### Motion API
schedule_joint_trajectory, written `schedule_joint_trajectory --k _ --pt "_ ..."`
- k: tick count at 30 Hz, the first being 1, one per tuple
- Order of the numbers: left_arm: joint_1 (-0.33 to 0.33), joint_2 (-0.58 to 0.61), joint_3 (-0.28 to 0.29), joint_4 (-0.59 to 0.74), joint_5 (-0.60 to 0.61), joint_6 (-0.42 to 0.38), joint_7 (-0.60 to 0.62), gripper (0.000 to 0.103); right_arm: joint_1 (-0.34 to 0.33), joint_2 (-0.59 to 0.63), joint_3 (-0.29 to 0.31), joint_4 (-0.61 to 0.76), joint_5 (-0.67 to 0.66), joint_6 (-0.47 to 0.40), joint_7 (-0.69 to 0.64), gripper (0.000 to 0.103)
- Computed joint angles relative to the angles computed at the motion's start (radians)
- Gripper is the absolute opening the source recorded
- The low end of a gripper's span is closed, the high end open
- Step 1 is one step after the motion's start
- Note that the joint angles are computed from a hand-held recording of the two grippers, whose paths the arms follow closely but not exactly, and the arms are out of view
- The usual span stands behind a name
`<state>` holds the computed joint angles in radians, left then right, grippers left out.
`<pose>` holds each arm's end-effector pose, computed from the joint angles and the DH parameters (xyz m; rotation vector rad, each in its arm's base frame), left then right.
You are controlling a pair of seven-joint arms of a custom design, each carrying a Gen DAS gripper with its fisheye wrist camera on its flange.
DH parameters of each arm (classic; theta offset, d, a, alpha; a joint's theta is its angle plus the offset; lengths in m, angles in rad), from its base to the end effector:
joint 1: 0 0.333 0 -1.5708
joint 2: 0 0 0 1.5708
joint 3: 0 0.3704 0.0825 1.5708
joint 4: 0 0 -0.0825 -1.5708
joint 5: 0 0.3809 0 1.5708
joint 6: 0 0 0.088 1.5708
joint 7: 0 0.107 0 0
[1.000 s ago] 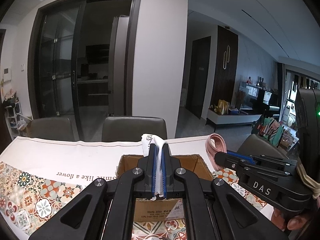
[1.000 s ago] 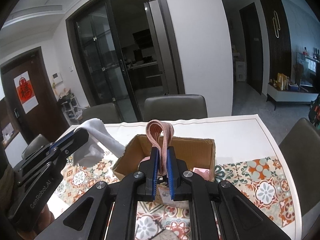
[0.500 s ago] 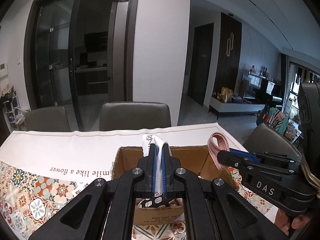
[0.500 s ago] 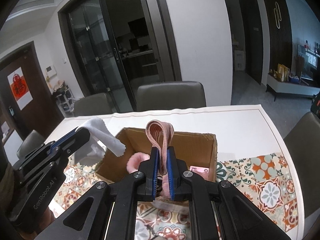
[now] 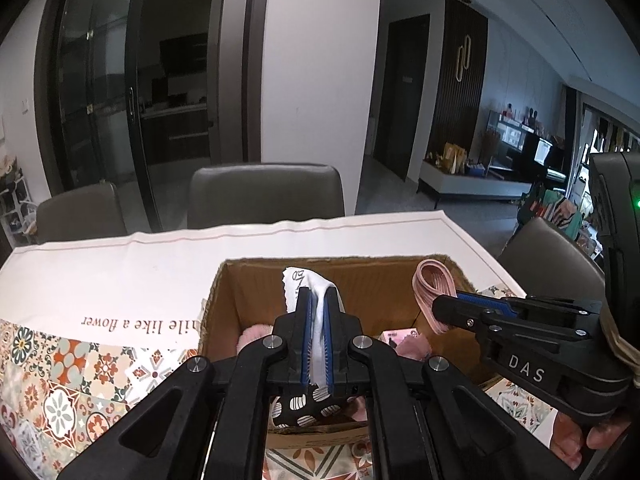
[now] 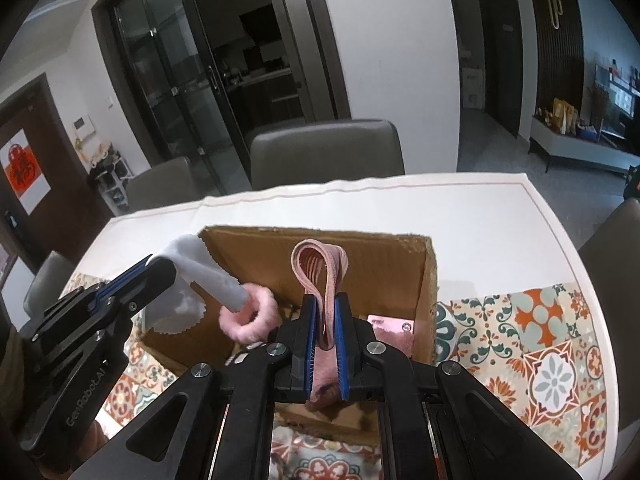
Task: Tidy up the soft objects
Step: 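Open both tools to drop the cloth and strap into the box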
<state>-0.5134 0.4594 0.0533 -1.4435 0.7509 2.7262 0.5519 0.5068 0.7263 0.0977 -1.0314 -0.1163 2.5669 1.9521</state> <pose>0.6653 -0.3689 0.5643 -1.6458 1.6873 -0.9500 0.7053 0.4469 0.5568 -1.8538 1.4530 -0.3492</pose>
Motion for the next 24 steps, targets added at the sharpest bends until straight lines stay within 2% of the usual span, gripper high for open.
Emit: schedule_joint_trajectory --k 3,5,7,10,13,19,24 --pt "0.007 0.009 -0.010 0.006 -0.024 -0.012 0.020 0.013 -0.003 0.026 0.003 0.036 0.010 -0.029 -0.004 0.012" --pt "-0.001 0.013 -0.003 0.010 -0.021 -0.021 0.013 0.024 -0.006 0.044 0.008 0.066 0.023 -0.053 -0.006 0.016" --pt "-0.008 0.009 0.005 0.003 -0.008 -0.022 0.001 0.030 -0.009 0.053 0.009 0.079 0.037 -0.067 0.000 0.035" --pt "-0.012 0.003 0.006 -0.002 0.005 -0.030 -0.012 0.039 -0.004 0.049 -0.002 0.068 0.034 -0.060 0.009 0.035" --pt "-0.021 -0.011 0.013 -0.015 0.036 -0.042 -0.045 0.044 -0.002 0.040 -0.004 0.055 0.029 -0.059 0.011 0.035" --pt "-0.029 -0.065 0.003 -0.066 0.147 -0.071 -0.126 0.045 0.009 -0.020 -0.019 -0.040 -0.005 0.002 0.041 0.035" --pt "-0.007 -0.116 -0.037 -0.115 0.229 -0.085 -0.197 0.045 0.011 -0.086 -0.015 -0.139 -0.031 0.060 0.067 0.035"
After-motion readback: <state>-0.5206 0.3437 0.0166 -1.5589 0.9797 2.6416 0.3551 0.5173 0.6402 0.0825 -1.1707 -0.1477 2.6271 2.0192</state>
